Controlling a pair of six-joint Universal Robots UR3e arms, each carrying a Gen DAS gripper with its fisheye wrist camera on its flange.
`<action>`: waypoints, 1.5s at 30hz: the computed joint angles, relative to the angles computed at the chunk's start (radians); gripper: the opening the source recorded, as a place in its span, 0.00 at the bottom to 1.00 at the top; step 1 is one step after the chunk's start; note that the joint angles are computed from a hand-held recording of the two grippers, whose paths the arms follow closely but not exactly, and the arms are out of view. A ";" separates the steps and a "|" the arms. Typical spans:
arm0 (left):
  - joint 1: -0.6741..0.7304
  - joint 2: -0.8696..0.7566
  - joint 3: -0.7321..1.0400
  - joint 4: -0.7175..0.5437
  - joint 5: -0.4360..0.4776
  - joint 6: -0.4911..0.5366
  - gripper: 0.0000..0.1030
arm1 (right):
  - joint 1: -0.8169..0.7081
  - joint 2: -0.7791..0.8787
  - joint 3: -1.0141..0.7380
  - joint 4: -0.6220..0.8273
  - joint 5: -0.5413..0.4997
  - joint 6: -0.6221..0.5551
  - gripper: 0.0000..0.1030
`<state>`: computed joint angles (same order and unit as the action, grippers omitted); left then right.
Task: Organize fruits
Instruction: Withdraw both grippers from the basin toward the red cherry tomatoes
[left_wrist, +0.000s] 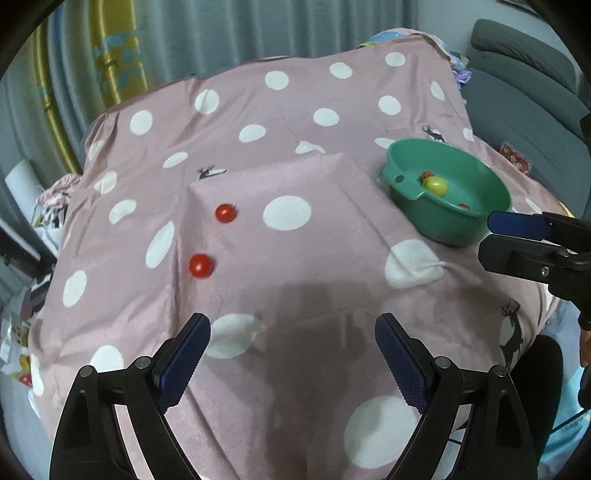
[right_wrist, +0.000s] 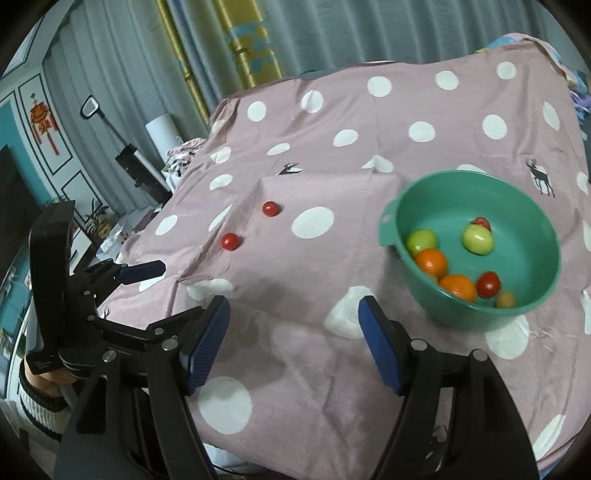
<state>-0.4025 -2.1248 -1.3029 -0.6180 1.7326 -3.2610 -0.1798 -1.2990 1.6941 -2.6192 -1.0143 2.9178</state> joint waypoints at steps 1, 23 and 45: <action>0.007 0.008 -0.018 0.007 -0.006 -0.003 0.88 | 0.011 0.008 -0.012 0.006 -0.009 -0.003 0.70; 0.180 0.078 -0.250 0.229 -0.296 -0.012 0.88 | 0.139 0.195 -0.260 0.105 -0.104 0.015 0.70; 0.370 -0.075 -0.092 0.178 -0.551 -0.041 0.82 | 0.146 0.393 -0.475 0.174 -0.078 0.051 0.70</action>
